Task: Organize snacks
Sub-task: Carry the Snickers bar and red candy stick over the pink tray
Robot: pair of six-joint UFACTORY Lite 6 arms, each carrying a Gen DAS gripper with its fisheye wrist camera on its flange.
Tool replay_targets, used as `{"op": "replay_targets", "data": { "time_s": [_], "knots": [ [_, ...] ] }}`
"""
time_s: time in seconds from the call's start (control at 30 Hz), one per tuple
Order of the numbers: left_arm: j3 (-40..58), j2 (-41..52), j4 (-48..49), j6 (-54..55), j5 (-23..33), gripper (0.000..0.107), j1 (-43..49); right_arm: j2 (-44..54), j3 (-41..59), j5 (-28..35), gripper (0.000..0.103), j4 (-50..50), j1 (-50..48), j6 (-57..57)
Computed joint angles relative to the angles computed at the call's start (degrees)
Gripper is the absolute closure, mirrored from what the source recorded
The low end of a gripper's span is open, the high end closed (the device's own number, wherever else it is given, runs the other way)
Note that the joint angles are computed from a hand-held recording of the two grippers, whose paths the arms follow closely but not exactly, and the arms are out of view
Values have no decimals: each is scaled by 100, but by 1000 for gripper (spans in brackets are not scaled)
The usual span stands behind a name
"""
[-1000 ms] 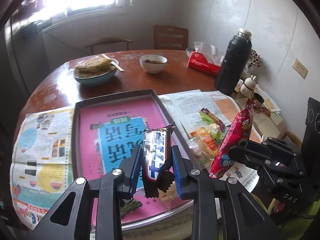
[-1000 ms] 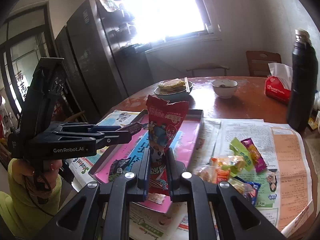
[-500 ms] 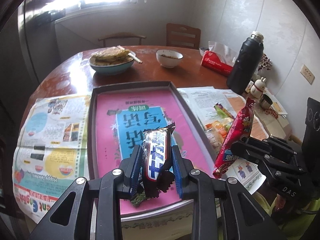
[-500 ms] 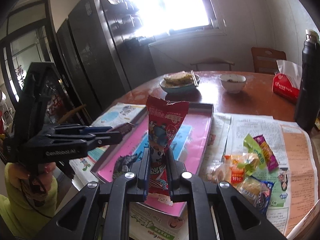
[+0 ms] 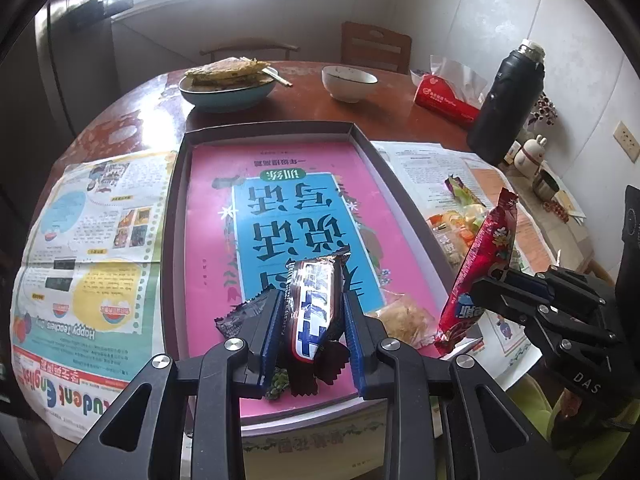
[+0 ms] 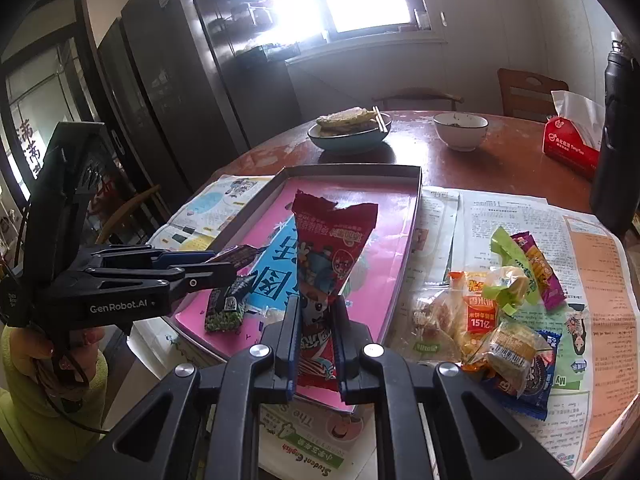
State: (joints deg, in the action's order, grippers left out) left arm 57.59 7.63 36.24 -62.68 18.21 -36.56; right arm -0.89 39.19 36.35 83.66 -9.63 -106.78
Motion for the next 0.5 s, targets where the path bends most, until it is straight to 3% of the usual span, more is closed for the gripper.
{"op": "replay_targets", "data": {
  "time_s": [0.5],
  "knots": [
    [211,536,-244,190,-216,77,-47,392,228,-301,88,-215,181,333]
  ]
}}
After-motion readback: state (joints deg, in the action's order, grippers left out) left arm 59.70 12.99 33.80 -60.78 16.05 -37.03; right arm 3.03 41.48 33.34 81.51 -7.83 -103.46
